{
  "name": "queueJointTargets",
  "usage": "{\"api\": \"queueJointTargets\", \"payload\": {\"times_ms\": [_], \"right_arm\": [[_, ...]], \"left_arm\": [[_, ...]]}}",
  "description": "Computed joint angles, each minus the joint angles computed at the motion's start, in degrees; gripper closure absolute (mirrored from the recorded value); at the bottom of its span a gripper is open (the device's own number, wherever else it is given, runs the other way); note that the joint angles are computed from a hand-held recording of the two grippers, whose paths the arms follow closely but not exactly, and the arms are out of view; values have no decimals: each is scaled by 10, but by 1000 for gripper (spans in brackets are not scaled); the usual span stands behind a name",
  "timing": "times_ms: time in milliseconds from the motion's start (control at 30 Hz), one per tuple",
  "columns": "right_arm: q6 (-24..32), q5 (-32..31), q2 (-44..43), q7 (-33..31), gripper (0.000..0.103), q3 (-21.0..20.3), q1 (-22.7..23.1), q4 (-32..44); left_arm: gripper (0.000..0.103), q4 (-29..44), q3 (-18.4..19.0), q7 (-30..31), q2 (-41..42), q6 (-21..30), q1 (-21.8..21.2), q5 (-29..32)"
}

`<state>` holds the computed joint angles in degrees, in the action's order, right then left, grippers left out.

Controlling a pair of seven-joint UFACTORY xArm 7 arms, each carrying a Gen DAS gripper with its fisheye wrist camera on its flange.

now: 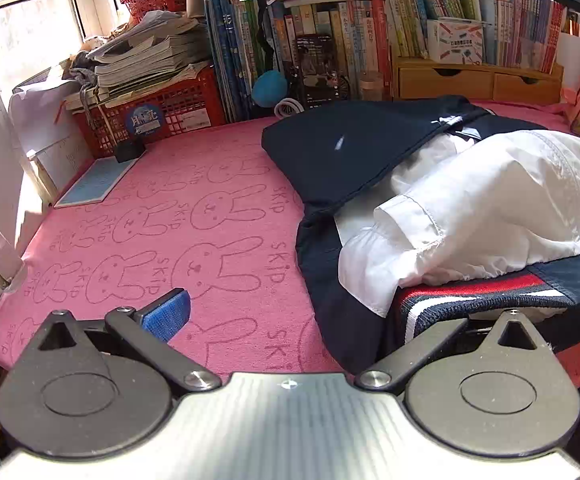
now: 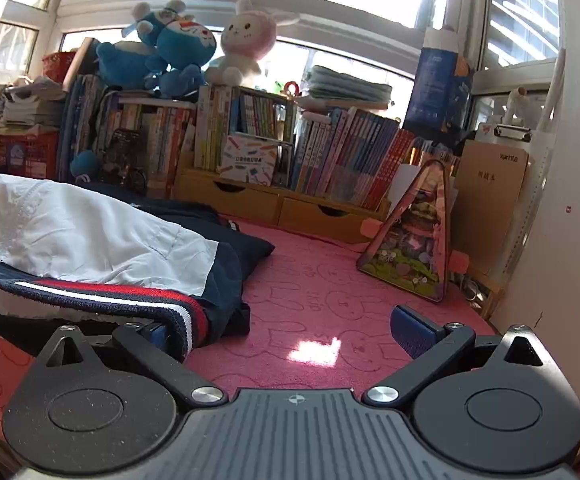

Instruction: Fold clothes

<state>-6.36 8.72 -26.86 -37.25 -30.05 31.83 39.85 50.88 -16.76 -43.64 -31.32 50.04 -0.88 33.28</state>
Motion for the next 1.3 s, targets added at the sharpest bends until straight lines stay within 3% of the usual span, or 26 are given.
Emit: {"api": "queueJointTargets", "payload": {"times_ms": [100,167,267,400,467,533,567,733,833,867,967,1033,1133,1300], "right_arm": [[-27,1,32,33,0,48,-50,6],[-29,-3,39,54,0,26,-24,14],[-28,-8,49,78,0,15,-12,23],[-17,-17,58,97,0,23,-32,25],[-3,-23,29,72,0,-30,23,16],[52,-24,-52,1,0,-122,133,6],[77,-23,-85,-22,0,-142,162,3],[216,30,-213,-102,0,-189,265,2],[257,72,-261,-137,1,-207,323,7],[294,87,-271,-141,1,-213,341,17],[404,133,-289,-149,11,-236,395,51],[455,146,-276,-154,28,-245,411,64],[520,162,-244,-155,44,-251,423,69],[526,208,-204,-161,45,-228,418,49]], "left_arm": [[0,-6,-40,-15,23,-5,-4,43],[0,-8,-50,-27,39,-11,-14,61],[0,-16,-32,-24,45,-31,-40,50],[0,-38,0,6,20,-59,-63,6],[0,-45,12,10,2,-50,-59,-20],[0,-51,26,15,-18,-43,-53,-48],[0,-54,36,23,-29,-42,-53,-66],[0,-77,79,96,-77,-51,-71,-162],[0,-86,81,145,-90,-51,-79,-197],[0,-87,80,158,-93,-48,-80,-205],[0,-96,94,199,-115,-44,-88,-240],[0,-104,111,220,-131,-44,-91,-269],[0,-111,134,240,-144,-43,-85,-310],[0,-121,185,305,-154,-48,-108,-395]]}}
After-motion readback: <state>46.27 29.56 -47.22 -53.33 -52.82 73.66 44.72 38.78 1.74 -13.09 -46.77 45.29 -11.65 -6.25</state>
